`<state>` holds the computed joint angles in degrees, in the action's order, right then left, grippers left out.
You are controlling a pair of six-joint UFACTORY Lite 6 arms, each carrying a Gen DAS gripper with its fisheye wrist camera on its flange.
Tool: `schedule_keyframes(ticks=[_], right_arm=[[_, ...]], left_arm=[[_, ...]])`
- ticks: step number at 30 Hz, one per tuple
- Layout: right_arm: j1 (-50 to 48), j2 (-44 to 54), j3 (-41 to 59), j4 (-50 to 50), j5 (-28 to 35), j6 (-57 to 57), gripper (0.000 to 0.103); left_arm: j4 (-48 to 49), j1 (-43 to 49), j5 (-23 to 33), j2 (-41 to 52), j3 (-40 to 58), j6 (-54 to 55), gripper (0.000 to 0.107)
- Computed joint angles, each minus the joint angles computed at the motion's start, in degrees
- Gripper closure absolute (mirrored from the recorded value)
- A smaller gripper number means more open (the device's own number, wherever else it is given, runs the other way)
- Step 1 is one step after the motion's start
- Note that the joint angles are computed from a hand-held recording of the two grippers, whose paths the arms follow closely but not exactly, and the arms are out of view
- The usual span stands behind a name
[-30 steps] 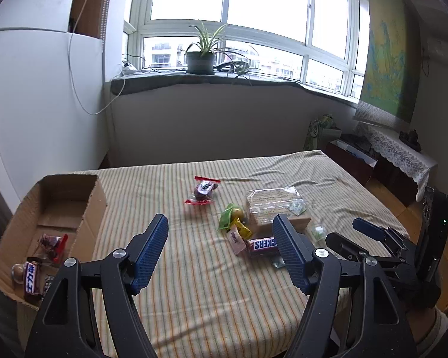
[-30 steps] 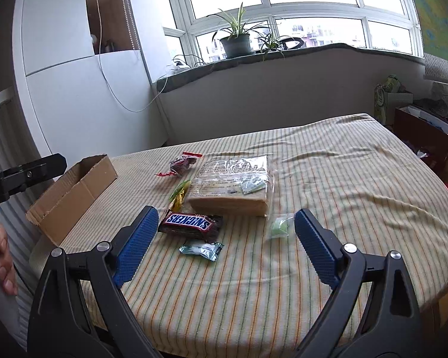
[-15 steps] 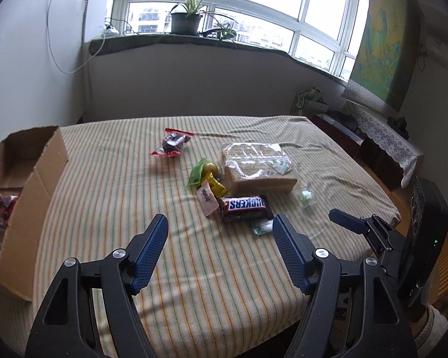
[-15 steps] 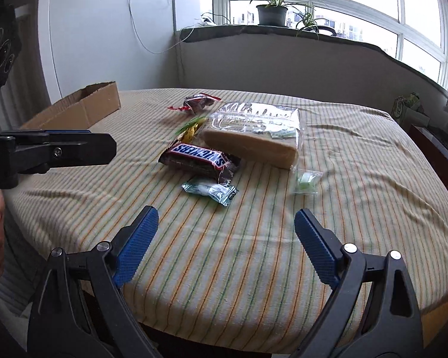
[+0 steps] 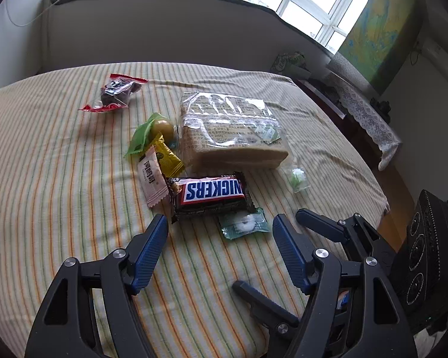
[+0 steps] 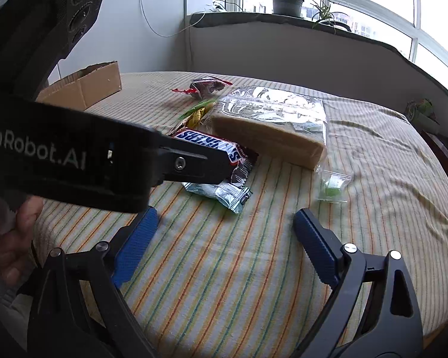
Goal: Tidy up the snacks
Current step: 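Grasp the black Snickers bar with left tool while right tool grasps the green packet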
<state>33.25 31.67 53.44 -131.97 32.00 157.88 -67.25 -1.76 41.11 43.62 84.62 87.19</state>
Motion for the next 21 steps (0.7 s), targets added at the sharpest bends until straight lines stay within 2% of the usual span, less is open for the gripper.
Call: schedule_keyframes(ticks=[5, 7, 9, 11, 13, 15, 21], right_arm=[[-1.97, 2.09, 3.71, -1.76, -1.80, -0.51, 0.012], [-2.46, 2.44, 4.45, -2.61, -2.17, -0.62, 0.022], [-2.80, 2.69, 4.99, -2.89, -2.42, -0.75, 0.027], [-2.83, 2.99, 5.69, -2.09, -2.56, -1.83, 0.038], [-2.65, 3.12, 6.14, -0.88, -2.50, -3.53, 0.058], [-2.36, 3.20, 6.42, -0.36, -2.64, -4.50, 0.060], [-0.95, 2.17, 4.49, 1.01, -1.00, -5.55, 0.062]], left_arm=[[2.92, -2.03, -0.06, 4.33, 6.49, -4.55, 0.035], [4.10, -2.35, 0.30, 6.18, 9.22, -5.81, 0.035], [4.77, -2.58, 0.52, 7.52, 11.29, -6.44, 0.035], [4.84, -2.68, 1.00, 8.80, 13.17, -6.93, 0.035], [4.37, -2.97, 0.79, 9.43, 14.04, -6.62, 0.038], [3.18, -3.28, -1.16, 8.74, 12.64, -4.52, 0.050], [2.40, -1.06, 1.02, 8.42, 12.11, -2.56, 0.057]])
